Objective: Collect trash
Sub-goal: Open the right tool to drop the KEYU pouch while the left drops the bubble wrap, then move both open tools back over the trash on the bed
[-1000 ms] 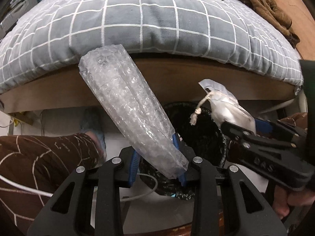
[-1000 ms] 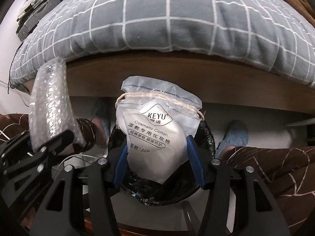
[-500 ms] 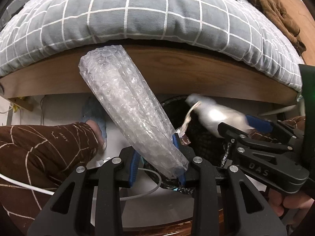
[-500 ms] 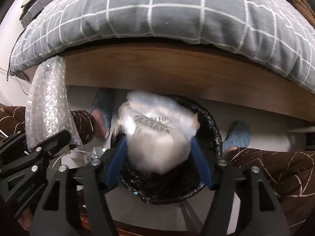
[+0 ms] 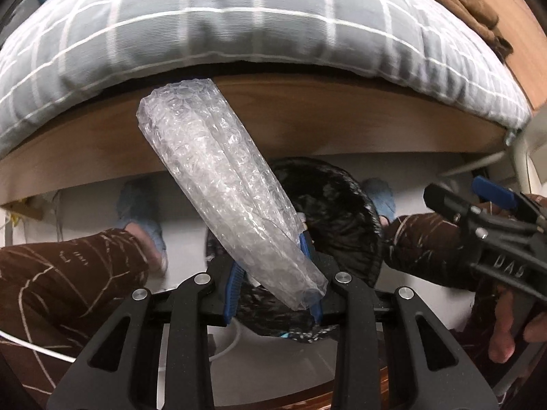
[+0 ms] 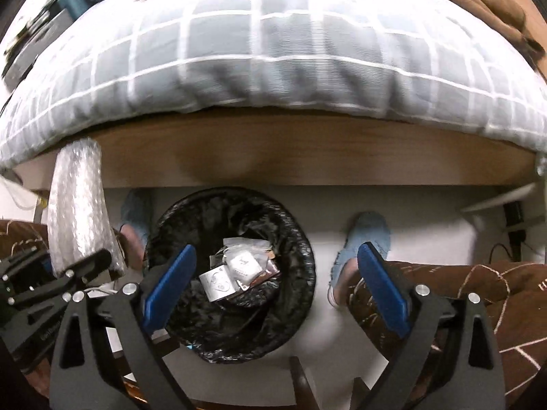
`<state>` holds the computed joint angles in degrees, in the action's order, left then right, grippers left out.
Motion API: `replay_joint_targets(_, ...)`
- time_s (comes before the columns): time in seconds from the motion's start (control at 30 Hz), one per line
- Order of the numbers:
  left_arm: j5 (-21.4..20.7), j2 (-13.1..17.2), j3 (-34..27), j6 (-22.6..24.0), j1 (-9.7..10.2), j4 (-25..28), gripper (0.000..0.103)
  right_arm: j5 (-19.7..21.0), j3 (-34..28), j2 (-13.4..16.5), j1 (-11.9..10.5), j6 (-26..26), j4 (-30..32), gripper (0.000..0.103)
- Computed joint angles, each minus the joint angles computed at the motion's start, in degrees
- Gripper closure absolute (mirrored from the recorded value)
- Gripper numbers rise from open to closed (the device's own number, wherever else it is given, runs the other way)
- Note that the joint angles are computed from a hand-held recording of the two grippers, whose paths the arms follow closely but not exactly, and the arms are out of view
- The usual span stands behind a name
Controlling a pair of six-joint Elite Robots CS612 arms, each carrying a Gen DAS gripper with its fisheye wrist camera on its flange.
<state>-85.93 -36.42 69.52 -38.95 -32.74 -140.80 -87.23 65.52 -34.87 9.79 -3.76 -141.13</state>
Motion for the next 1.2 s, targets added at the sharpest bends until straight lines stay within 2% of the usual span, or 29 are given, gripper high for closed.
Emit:
replay_joint_targets(0.23,-1.3,1.3,-2.1,2.3,-0.43,0.9,0.071,-0.1,0.9,-0.5,-0.7,0.3,-1.6,0.012)
replay_joint_targets(0.33,0.5,1.3,-2.0,2.9,-0.70,1.3,0.067,0.1,0.6,-0.5,-0.6,0.1,-1.4,0.012)
replay_joint_targets(0.43,1.5,1.2,-1.9,2.9,-0.78,1.4,0.059,0.0,0.5,-0.4,-0.5,-0.5,-1.8,0.012)
replay_joint_targets(0.57,3.0,0.8,-1.3,2.8,-0.94,0.2,0.040,0.0,0.6,-0.3,-0.4,-0.3,-2.1,0.012)
replay_joint_targets(0.7,5.8,0.0,-0.3,2.6,-1.25,-1.2,0.026,0.2,0.8,-0.4,-0.2,-0.1,-3.4,0.012)
replay_joint_targets(0.77,7.7,-0.7,0.5,2.1,-1.31,-2.1,0.016,0.3,1.1,-0.6,-0.1,-0.4,-4.7,0.011)
replay_joint_targets(0.87,10.7,-1.6,1.7,1.2,-1.32,-3.7,0.007,-0.1,1.4,-0.8,0.3,-1.7,-7.8,0.011)
replay_joint_targets(1.0,13.4,-2.6,2.6,0.1,-1.01,-5.9,0.006,-0.6,1.3,-0.8,0.6,-3.2,-11.9,0.011)
replay_joint_targets(1.2,14.9,-3.1,2.2,-0.7,-0.32,-8.6,0.006,1.5,-0.4,-0.3,0.5,-3.9,-15.4,0.012)
